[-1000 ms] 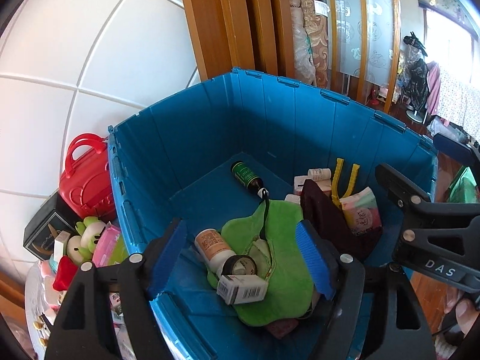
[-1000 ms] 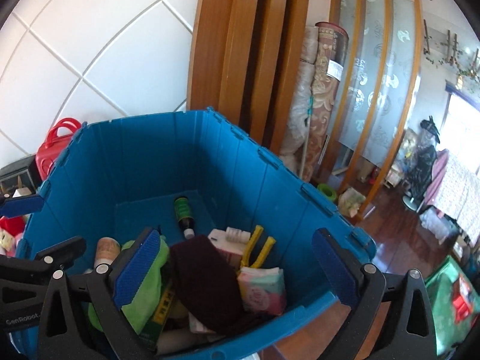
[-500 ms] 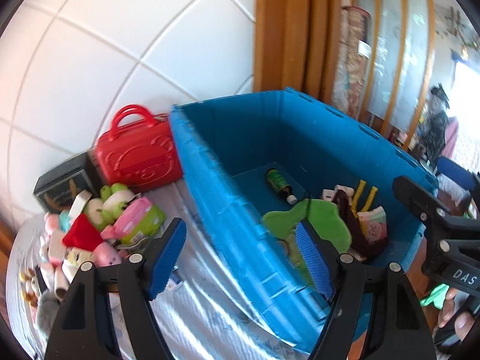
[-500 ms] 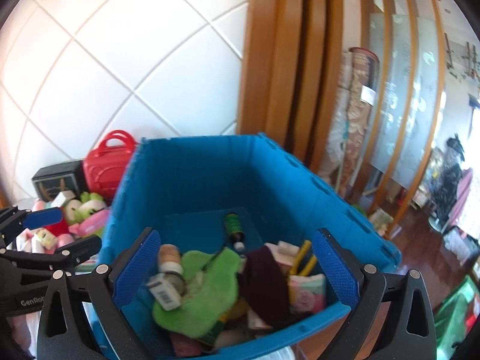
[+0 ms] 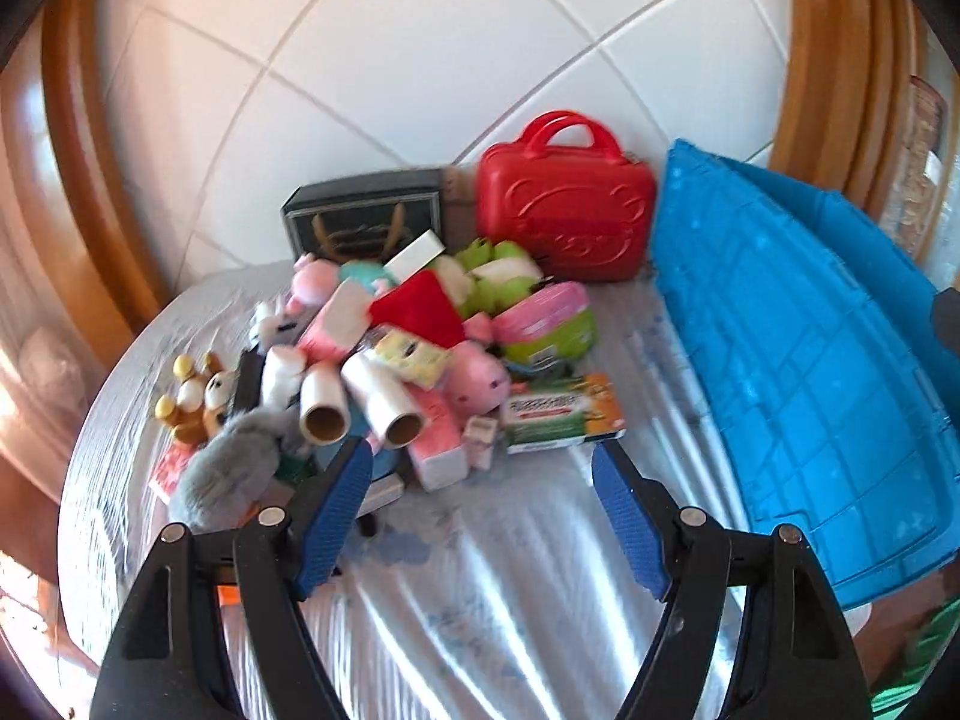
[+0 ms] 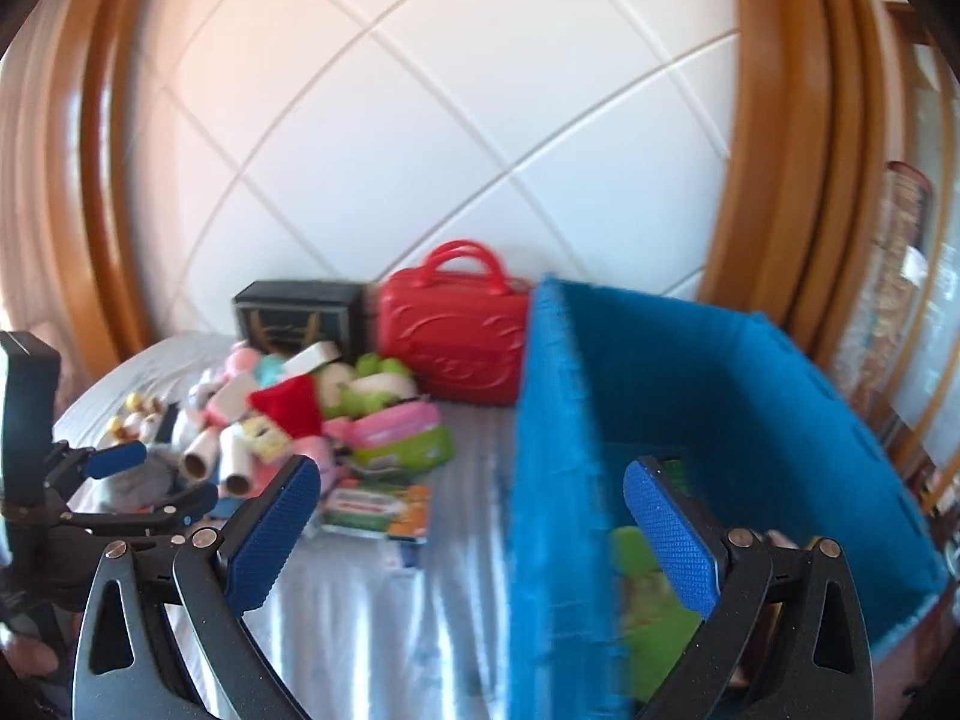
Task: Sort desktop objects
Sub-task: 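Withdraw both open grippers from the bin back to the pile, then grasp thin white medicine box with left while right grasps blue-white medicine box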
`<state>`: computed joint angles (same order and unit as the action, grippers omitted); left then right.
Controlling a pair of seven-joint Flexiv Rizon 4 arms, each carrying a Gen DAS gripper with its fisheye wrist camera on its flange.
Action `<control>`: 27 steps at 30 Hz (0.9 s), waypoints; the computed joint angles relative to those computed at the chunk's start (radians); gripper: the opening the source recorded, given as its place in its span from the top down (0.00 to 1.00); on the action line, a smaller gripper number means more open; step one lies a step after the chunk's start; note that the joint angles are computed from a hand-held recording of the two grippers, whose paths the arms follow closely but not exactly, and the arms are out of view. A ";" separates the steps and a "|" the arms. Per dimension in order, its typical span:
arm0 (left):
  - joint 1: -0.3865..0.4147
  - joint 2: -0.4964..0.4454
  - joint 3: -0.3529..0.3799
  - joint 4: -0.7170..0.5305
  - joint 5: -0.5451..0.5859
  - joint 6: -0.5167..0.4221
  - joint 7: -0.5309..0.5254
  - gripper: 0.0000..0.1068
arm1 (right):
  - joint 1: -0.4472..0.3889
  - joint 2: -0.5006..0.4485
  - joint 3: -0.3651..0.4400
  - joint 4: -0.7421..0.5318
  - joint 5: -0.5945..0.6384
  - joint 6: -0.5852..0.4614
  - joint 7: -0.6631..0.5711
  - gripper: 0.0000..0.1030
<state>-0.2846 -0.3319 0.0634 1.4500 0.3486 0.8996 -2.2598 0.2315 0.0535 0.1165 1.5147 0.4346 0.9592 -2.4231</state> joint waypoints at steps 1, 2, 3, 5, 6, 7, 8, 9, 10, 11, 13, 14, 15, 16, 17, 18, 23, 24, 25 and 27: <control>0.009 0.015 0.008 0.037 -0.007 0.005 -0.008 0.29 | 0.008 0.001 0.010 0.011 -0.001 -0.017 -0.002 0.00; 0.020 0.031 0.014 0.077 -0.014 0.014 -0.016 0.29 | 0.015 0.001 0.017 0.023 -0.002 -0.026 -0.003 0.00; 0.034 0.047 0.020 0.120 -0.023 0.026 -0.022 0.29 | 0.023 -0.001 0.026 0.036 -0.007 -0.037 0.001 0.00; 0.054 0.072 0.025 0.184 -0.025 0.043 -0.035 0.29 | 0.039 -0.007 0.044 0.068 -0.034 -0.046 0.019 0.00; 0.067 0.081 0.027 0.216 -0.028 0.060 -0.036 0.29 | 0.047 -0.016 0.053 0.085 -0.060 -0.045 0.038 0.00; 0.078 0.084 0.025 0.234 -0.032 0.070 -0.033 0.29 | 0.054 -0.024 0.058 0.096 -0.082 -0.041 0.054 0.00; 0.088 0.088 0.022 0.254 -0.039 0.081 -0.029 0.29 | 0.059 -0.033 0.062 0.107 -0.100 -0.039 0.066 0.00; 0.099 0.088 0.018 0.273 -0.050 0.098 -0.021 0.29 | 0.064 -0.044 0.066 0.117 -0.124 -0.035 0.084 0.00; 0.109 0.086 0.013 0.292 -0.063 0.116 -0.009 0.29 | 0.068 -0.055 0.069 0.128 -0.146 -0.028 0.100 0.00; 0.116 0.081 0.009 0.306 -0.076 0.128 0.003 0.29 | 0.069 -0.065 0.070 0.135 -0.163 -0.025 0.112 0.00; 0.125 0.065 0.001 0.328 -0.101 0.155 0.028 0.29 | 0.070 -0.089 0.070 0.145 -0.195 -0.029 0.144 0.00; 0.130 0.051 -0.004 0.332 -0.114 0.170 0.045 0.29 | 0.068 -0.102 0.070 0.145 -0.201 -0.030 0.152 0.00; 0.135 0.037 -0.009 0.338 -0.134 0.184 0.065 0.29 | 0.066 -0.115 0.068 0.148 -0.219 -0.029 0.171 0.00; 0.139 0.020 -0.015 0.342 -0.156 0.196 0.086 0.29 | 0.064 -0.132 0.065 0.153 -0.249 -0.026 0.200 0.00; 0.141 0.010 -0.018 0.344 -0.175 0.203 0.104 0.29 | 0.061 -0.146 0.063 0.152 -0.267 -0.028 0.217 0.00; 0.143 -0.004 -0.021 0.347 -0.194 0.216 0.122 0.29 | 0.057 -0.161 0.060 0.152 -0.286 -0.029 0.234 0.00; 0.160 -0.081 -0.030 0.325 -0.295 0.249 0.207 0.29 | 0.036 -0.234 0.047 0.138 -0.380 -0.028 0.311 0.00; 0.161 -0.097 -0.028 0.312 -0.310 0.246 0.218 0.29 | 0.032 -0.250 0.046 0.127 -0.392 -0.035 0.324 0.00; 0.160 -0.115 -0.024 0.296 -0.321 0.240 0.228 0.29 | 0.029 -0.267 0.044 0.113 -0.405 -0.042 0.337 0.00; 0.158 -0.152 -0.016 0.256 -0.338 0.216 0.246 0.29 | 0.025 -0.299 0.041 0.085 -0.428 -0.058 0.364 0.00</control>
